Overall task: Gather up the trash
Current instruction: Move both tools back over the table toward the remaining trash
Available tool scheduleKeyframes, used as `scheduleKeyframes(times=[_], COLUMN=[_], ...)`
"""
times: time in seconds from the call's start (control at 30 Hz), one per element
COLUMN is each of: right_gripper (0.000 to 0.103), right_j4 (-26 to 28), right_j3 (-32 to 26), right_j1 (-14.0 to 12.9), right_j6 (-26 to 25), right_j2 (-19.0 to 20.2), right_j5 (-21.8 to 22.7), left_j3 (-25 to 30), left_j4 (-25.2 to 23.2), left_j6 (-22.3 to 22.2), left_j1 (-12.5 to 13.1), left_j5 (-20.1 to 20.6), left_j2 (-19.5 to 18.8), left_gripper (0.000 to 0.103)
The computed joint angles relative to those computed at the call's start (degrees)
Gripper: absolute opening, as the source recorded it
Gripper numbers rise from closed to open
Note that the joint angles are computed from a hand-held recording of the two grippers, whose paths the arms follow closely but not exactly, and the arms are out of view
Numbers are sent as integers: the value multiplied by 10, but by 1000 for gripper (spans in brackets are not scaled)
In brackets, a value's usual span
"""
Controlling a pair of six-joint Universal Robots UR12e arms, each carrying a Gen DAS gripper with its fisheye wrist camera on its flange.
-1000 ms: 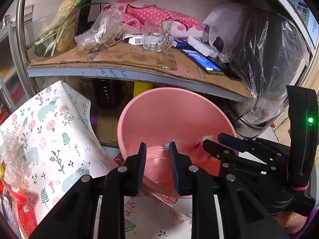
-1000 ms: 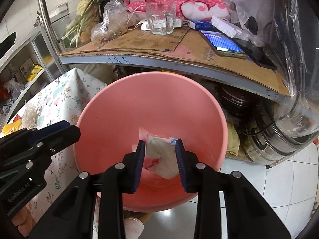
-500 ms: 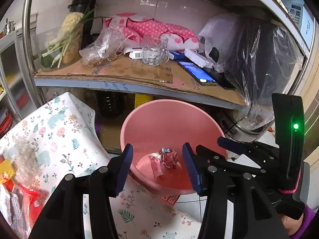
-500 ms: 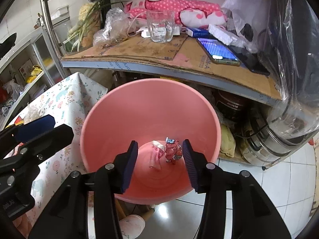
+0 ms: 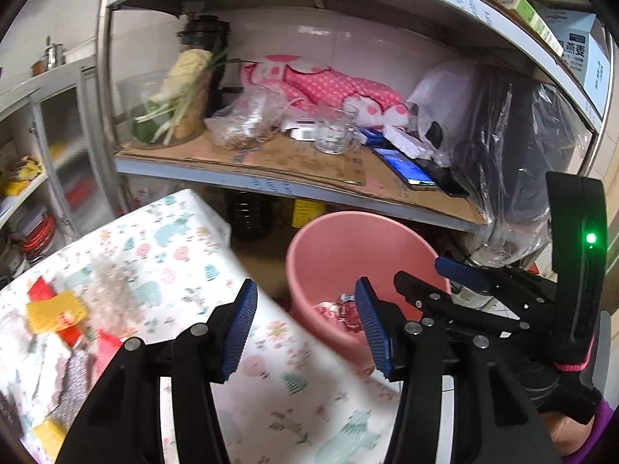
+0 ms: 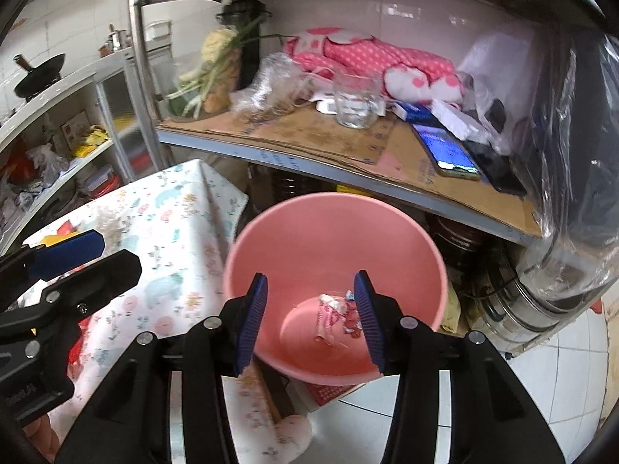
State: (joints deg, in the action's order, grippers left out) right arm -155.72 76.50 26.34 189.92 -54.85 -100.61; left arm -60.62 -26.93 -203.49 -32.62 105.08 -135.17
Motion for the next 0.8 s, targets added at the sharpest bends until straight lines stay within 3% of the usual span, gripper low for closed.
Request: scheduleKeyframes(times=[0.47, 0.8], right_gripper=[47, 47], right_j4=[5, -4], right_j3=[-23, -26], right_j1=[39, 57], right_j6=[-64, -105], right_j2=[12, 13], right_j5=[39, 34], left_j3=[-130, -188], left_j4=[11, 7], left_j6=[-71, -118], left_j1=[7, 10], left_j5=[70, 100], left_j2=[80, 116], left_gripper=[52, 52])
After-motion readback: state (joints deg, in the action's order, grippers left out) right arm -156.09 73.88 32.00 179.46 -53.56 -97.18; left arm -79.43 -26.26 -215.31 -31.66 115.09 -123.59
